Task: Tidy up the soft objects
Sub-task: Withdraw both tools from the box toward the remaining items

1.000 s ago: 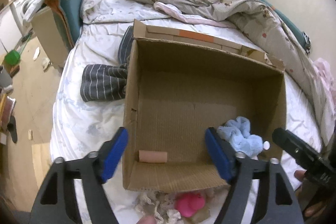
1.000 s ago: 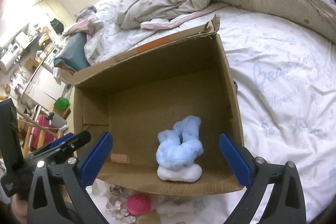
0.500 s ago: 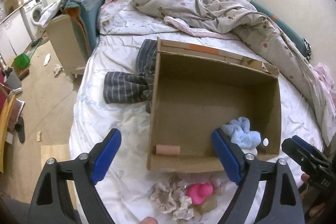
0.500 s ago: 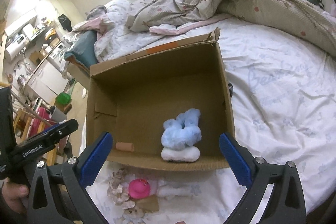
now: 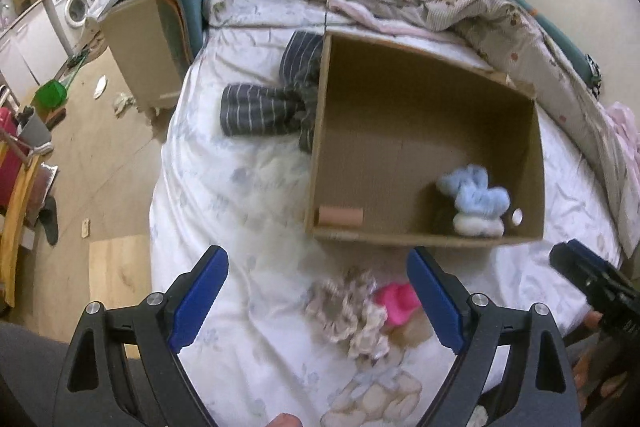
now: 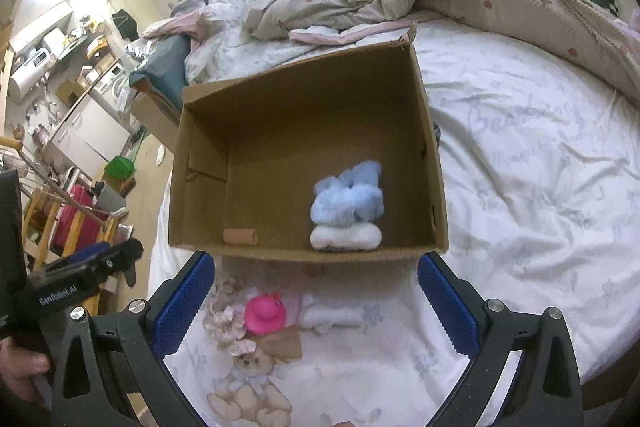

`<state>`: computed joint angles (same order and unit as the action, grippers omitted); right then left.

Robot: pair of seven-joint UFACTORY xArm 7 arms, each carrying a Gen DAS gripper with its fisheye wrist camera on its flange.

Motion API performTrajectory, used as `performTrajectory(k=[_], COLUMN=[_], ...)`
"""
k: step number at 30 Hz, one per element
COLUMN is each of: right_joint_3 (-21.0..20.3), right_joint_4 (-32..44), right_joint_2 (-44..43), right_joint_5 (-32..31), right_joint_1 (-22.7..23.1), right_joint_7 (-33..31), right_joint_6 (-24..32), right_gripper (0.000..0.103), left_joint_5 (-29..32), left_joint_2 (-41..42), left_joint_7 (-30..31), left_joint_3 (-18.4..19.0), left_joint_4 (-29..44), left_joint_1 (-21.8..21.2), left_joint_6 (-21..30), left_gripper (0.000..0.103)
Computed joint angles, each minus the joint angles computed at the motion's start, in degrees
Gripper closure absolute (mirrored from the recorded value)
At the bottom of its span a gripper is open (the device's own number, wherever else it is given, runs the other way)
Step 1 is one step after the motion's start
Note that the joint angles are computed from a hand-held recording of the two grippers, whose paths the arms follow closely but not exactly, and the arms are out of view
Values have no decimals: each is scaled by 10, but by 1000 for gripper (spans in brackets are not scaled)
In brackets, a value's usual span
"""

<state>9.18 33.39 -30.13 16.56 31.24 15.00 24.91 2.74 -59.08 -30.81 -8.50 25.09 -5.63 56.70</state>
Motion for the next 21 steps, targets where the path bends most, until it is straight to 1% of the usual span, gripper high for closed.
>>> performTrajectory(k=[5,7,11,16,20,21], right_joint_3=[3,1,4,12,9,9], right_joint_4=[-6,-12,-16,-14,-11,-10], right_joint_2=[-4,-6,-4,4,15,18], right_joint_5=[11,19,28,14,17,18], right_joint_1=[8,13,18,9,5,4], right_joint_7=[13,17,29,37,44,45], right_joint_6=[11,17,32,47,52,53], right_gripper=[0,0,0,0,0,0], left_joint_5=[-12,-9,-15,-36,-73,-78], left_joint_2=[-21,-26,-41,-24,0,5], left_joint_7=[3,3,4,17,20,21], left_joint_3=[13,13,28,50,65,64], left_joint_4=[-12,-14,-32,-47,-57,-58], left_joint_1=[-5,1,12,15,9,7], left_joint_6=[30,41,45,61,53,50], left_gripper=[13,13,13,13,14,14])
